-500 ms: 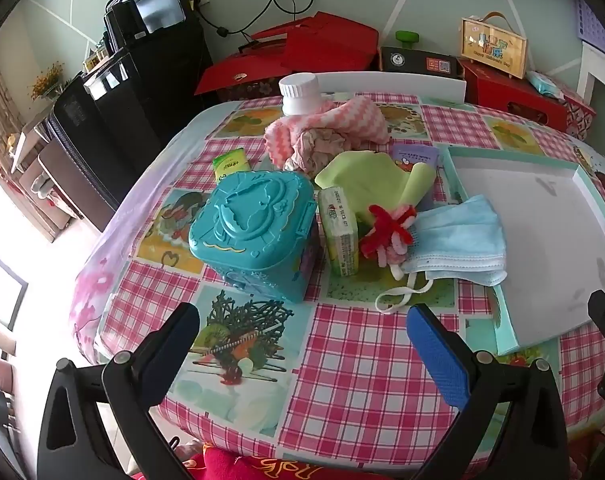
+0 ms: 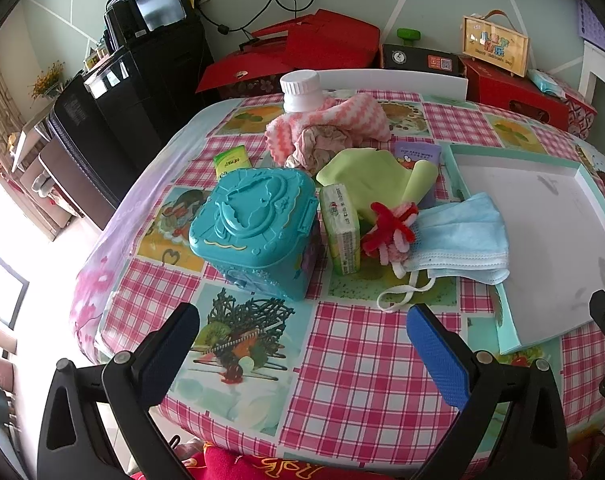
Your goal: Organize soft objects
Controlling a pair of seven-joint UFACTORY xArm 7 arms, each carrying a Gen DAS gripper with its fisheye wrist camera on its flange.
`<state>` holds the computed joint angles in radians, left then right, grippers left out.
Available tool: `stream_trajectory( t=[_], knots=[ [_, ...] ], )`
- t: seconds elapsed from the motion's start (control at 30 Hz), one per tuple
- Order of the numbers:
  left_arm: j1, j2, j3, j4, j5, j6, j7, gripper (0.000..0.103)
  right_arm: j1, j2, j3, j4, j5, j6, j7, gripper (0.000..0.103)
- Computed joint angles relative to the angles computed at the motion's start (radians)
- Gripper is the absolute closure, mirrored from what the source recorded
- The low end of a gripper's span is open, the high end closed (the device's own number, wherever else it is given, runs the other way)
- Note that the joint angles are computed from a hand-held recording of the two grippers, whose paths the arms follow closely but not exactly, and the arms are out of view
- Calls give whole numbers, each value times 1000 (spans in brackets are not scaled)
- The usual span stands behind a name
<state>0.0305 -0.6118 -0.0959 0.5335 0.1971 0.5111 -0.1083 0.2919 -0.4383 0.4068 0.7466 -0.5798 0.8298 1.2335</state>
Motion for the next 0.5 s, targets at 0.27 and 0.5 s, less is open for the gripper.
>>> stream_trajectory(
  t=[0.27,0.5],
  knots=[
    [0,-3,-1,-6,1,-7,-4,0,2,0,-2,-1,2,0,-1,0],
    [0,0,1,-4,1,-7,-3,0,1,2,-2,1,0,1,-1,0]
  ],
)
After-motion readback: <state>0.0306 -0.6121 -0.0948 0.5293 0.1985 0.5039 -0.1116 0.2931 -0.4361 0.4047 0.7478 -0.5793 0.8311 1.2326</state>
